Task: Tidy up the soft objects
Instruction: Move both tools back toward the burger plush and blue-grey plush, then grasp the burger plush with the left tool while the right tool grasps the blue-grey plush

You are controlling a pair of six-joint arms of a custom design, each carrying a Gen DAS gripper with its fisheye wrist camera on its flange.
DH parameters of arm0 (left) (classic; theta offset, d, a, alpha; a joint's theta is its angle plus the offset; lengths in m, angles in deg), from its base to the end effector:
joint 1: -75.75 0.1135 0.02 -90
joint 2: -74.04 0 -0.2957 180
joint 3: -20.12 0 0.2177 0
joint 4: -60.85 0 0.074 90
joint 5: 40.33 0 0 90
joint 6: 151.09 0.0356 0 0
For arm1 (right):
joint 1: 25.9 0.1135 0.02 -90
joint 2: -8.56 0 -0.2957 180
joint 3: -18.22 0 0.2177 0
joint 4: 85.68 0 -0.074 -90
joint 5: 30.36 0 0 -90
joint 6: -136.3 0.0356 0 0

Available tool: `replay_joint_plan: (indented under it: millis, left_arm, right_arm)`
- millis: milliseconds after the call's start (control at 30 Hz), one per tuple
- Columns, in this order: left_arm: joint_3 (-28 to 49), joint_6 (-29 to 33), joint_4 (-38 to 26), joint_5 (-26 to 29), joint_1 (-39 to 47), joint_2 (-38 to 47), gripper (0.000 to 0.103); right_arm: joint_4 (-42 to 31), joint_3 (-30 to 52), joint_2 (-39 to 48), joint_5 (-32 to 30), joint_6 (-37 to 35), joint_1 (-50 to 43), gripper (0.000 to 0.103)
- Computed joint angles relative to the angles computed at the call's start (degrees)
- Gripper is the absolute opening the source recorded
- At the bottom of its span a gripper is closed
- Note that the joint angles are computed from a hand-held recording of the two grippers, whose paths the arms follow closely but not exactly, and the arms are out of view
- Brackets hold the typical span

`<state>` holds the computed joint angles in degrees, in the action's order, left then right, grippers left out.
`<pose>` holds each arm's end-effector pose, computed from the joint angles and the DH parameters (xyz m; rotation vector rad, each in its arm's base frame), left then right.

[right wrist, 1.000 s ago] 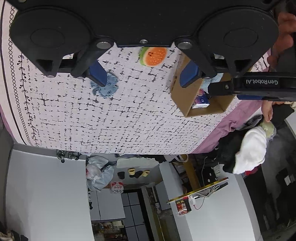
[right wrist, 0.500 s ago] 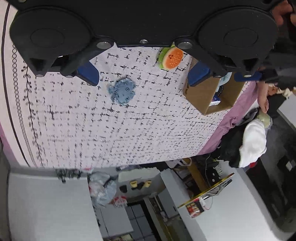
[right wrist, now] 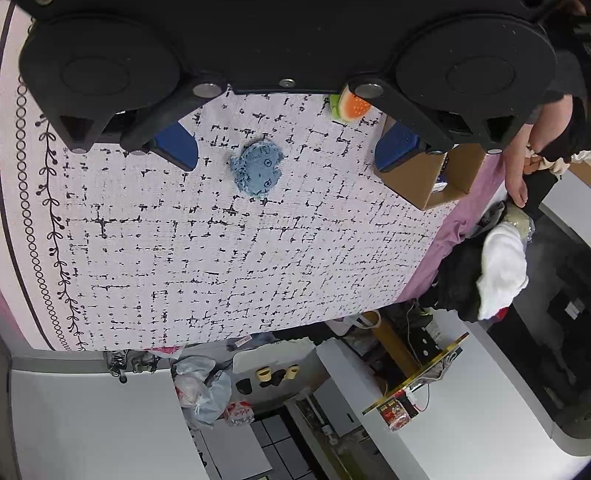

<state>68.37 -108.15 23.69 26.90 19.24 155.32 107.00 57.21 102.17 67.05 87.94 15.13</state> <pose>0.1185 -0.1541 0.1866 0.1240 2.6184 -0.0331 0.1886 0.1580 0.1581 0.0810 2.3672 0.5821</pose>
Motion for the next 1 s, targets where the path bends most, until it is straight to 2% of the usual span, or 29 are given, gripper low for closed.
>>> replay_joint_plan:
  millis: [133,267,400,600,733,833,900,1000]
  left_arm:
    - [-1.51,-4.09,4.13,-0.38,0.09,4.06,0.081]
    - [-3.34,-7.36,8.71,-1.60,0.44,7.70,0.080]
    - [-4.86,-10.50,13.16,-2.21,0.72,11.43,0.079]
    - [-5.69,-14.01,17.86,-3.13,1.89,17.55,0.075]
    - [-6.14,-15.13,20.74,-3.48,2.40,20.40,0.074]
    - [-6.34,-15.96,22.63,-3.49,2.98,22.49,0.066]
    - [-6.31,-16.22,23.38,-3.91,3.28,23.70,0.055]
    - [-6.74,-16.06,24.75,-4.55,3.32,23.80,0.047]
  right_arm:
    - [1.61,0.98,3.17,0.60,-2.63,-1.31,0.103]
    - [10.68,-1.93,7.66,1.62,-5.87,-1.11,0.103]
    - [19.32,-4.56,13.47,-2.56,-5.45,-3.23,0.103]
    - [24.21,-2.95,21.09,-7.40,-5.25,-5.04,0.095]
    - [25.91,-1.06,24.51,-5.69,-7.37,-4.01,0.092]
    - [27.78,-0.28,27.36,-5.68,-7.50,-4.36,0.087]
    - [28.27,0.46,29.09,-6.70,-7.19,-4.88,0.081]
    - [29.05,1.44,31.22,-5.42,-7.35,-4.40,0.073]
